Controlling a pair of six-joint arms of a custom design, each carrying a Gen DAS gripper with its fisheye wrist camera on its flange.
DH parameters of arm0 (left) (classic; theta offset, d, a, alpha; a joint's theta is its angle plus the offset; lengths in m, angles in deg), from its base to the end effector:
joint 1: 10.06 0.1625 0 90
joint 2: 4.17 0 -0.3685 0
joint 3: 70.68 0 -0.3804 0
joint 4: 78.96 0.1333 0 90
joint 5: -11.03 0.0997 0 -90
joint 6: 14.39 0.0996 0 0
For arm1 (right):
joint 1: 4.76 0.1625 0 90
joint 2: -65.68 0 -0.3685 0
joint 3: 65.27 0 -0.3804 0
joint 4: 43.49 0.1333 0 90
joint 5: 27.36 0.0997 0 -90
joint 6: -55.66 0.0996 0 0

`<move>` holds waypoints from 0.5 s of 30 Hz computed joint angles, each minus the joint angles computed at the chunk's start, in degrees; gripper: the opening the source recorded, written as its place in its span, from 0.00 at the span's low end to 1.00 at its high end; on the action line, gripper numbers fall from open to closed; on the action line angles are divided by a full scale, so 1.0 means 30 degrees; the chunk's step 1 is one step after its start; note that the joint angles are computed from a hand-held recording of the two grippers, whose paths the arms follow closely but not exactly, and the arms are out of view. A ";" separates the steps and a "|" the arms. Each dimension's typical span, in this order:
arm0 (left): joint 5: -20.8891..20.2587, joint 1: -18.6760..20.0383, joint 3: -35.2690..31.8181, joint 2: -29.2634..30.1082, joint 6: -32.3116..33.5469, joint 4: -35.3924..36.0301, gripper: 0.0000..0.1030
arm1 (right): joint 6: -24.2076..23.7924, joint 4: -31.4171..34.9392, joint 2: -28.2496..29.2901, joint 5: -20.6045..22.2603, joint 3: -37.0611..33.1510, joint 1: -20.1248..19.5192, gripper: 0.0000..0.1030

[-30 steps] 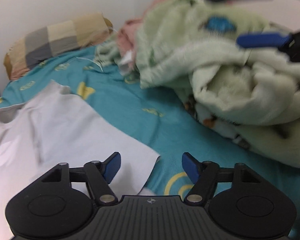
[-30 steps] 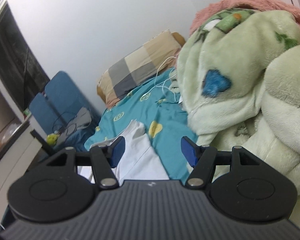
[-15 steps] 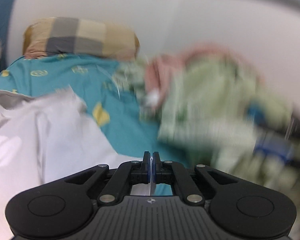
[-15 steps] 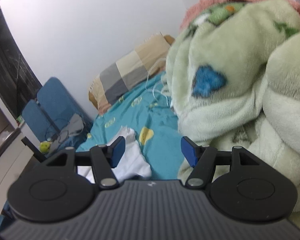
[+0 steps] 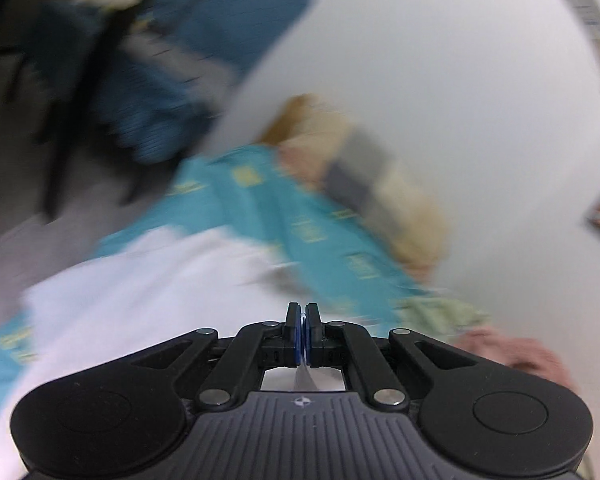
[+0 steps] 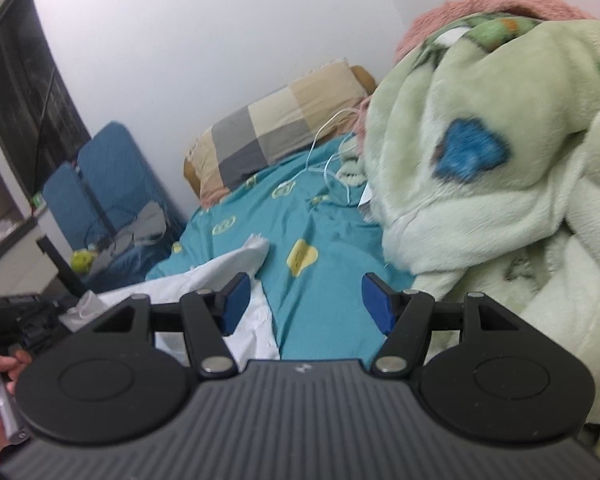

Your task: Fold clothes

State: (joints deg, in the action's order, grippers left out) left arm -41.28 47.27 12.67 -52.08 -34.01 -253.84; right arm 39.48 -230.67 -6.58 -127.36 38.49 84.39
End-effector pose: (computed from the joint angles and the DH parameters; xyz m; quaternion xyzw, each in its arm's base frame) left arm -0.2045 -0.6786 0.2399 -0.0365 0.8695 -0.4846 0.0890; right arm 0.1076 -0.5687 0.3652 0.0648 -0.8358 0.5234 0.1524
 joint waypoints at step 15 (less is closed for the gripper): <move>-0.1212 0.0537 0.2044 -0.1449 -0.0057 0.0277 0.03 | -0.1111 0.3009 0.1247 -0.0385 -0.0886 0.0544 0.63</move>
